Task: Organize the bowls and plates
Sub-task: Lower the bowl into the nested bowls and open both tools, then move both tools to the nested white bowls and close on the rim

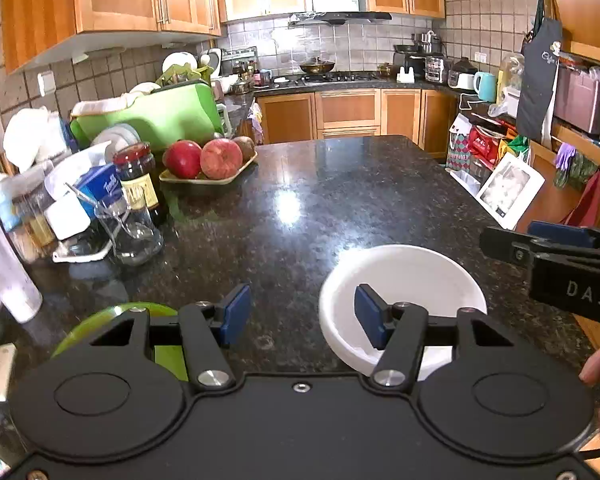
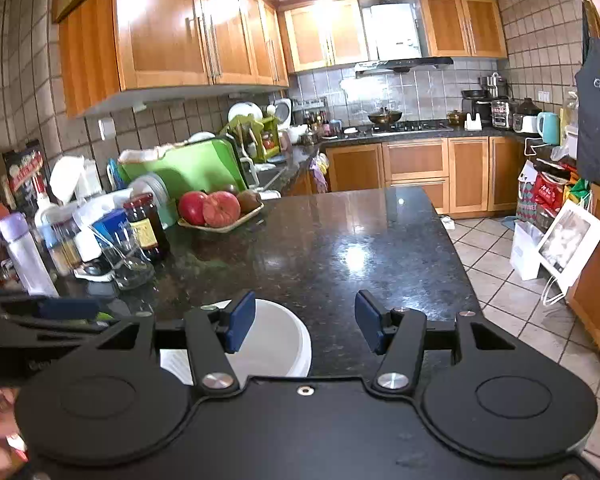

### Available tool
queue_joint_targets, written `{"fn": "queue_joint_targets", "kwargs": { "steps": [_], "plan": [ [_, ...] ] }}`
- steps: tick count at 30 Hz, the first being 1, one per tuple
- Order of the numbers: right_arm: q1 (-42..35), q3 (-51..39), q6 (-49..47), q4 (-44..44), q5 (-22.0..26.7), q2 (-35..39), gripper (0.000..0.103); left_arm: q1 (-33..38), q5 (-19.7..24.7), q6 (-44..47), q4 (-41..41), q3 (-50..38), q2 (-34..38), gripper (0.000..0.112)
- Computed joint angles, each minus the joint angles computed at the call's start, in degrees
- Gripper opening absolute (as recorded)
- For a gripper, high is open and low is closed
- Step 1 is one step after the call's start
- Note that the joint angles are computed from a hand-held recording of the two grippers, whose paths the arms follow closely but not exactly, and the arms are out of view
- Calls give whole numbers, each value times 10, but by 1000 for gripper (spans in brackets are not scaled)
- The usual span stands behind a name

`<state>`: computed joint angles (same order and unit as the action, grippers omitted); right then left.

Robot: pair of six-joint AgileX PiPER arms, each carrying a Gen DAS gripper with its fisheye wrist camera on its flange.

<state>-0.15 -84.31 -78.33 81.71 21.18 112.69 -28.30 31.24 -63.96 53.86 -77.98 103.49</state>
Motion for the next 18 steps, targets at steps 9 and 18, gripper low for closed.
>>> {"fn": "queue_joint_targets", "kwargs": {
  "steps": [9,18],
  "plan": [
    [-7,-33,141,-156,60,26,58,-18,53,-36,-20,-15,26,62],
    [-33,-41,102,-133,111,46,57,-52,96,-73,-28,-21,34,62]
  ]
}}
